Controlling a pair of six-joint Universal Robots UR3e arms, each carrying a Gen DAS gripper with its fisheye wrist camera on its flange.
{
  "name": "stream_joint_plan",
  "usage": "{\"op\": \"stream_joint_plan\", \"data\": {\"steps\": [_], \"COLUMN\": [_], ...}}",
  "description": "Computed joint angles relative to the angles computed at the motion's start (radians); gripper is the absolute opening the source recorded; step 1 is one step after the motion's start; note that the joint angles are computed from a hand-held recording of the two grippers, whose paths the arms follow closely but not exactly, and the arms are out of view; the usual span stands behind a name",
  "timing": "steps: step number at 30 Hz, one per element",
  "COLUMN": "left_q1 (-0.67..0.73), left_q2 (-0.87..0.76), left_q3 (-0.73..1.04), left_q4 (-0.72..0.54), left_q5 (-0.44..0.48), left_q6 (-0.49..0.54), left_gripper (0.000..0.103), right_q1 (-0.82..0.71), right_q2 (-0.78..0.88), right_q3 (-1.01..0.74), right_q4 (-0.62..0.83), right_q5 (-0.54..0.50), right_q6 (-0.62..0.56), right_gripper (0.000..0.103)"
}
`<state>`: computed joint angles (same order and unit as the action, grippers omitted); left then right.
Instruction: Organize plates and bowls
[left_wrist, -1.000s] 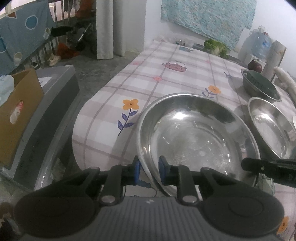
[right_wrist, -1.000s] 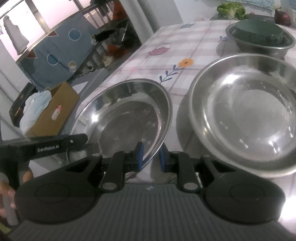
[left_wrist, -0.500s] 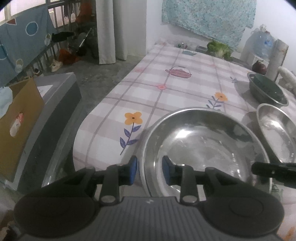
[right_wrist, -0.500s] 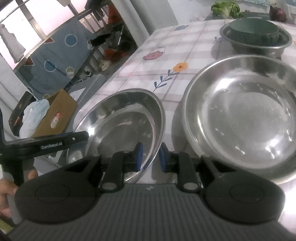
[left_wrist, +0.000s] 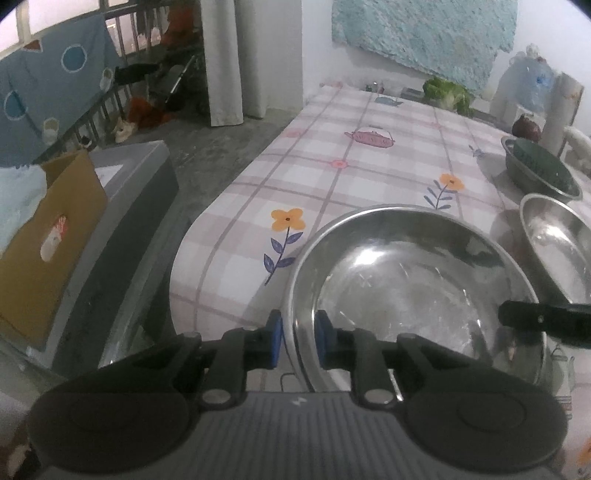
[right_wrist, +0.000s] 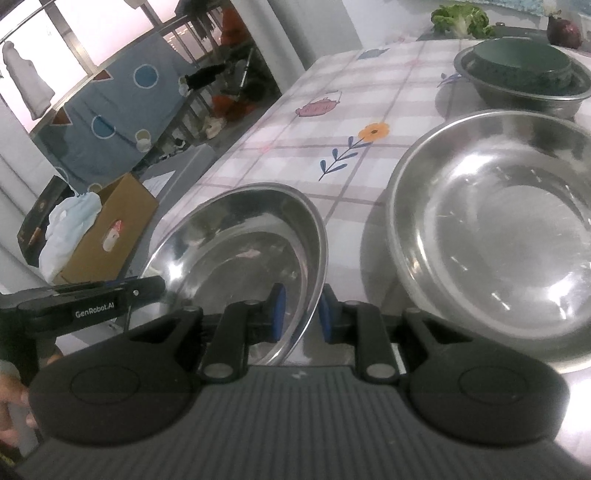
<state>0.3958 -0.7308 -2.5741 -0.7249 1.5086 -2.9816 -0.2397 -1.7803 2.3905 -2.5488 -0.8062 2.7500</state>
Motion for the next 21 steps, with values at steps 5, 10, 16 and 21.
{"op": "stream_joint_plan", "data": {"steps": [5, 10, 16, 21], "left_q1": [-0.128, -0.199, -0.229, -0.237], "left_q2": [-0.188, -0.269, -0.28, -0.287], "left_q3": [0.016, 0.02, 0.03, 0.031], "left_q4": [0.166, 0.243, 0.244, 0.247], "left_q5": [0.117, 0.196, 0.23, 0.24], "left_q6": [-0.056, -0.092, -0.114, -0.12], "left_gripper": [0.025, 0.025, 0.026, 0.026], "right_q1": [0.022, 0.042, 0.056, 0.056], "right_q2": [0.035, 0.053, 0.047, 0.052], "right_q3": [-0.014, -0.012, -0.01, -0.006], "right_q4": [-0.033, -0.075, -0.093, -0.101], "right_q5": [-0.012, -0.026, -0.039, -0.04], "right_q6": [0.029, 0.049, 0.06, 0.061], "right_gripper": [0.019, 0.019, 0.019, 0.019]}}
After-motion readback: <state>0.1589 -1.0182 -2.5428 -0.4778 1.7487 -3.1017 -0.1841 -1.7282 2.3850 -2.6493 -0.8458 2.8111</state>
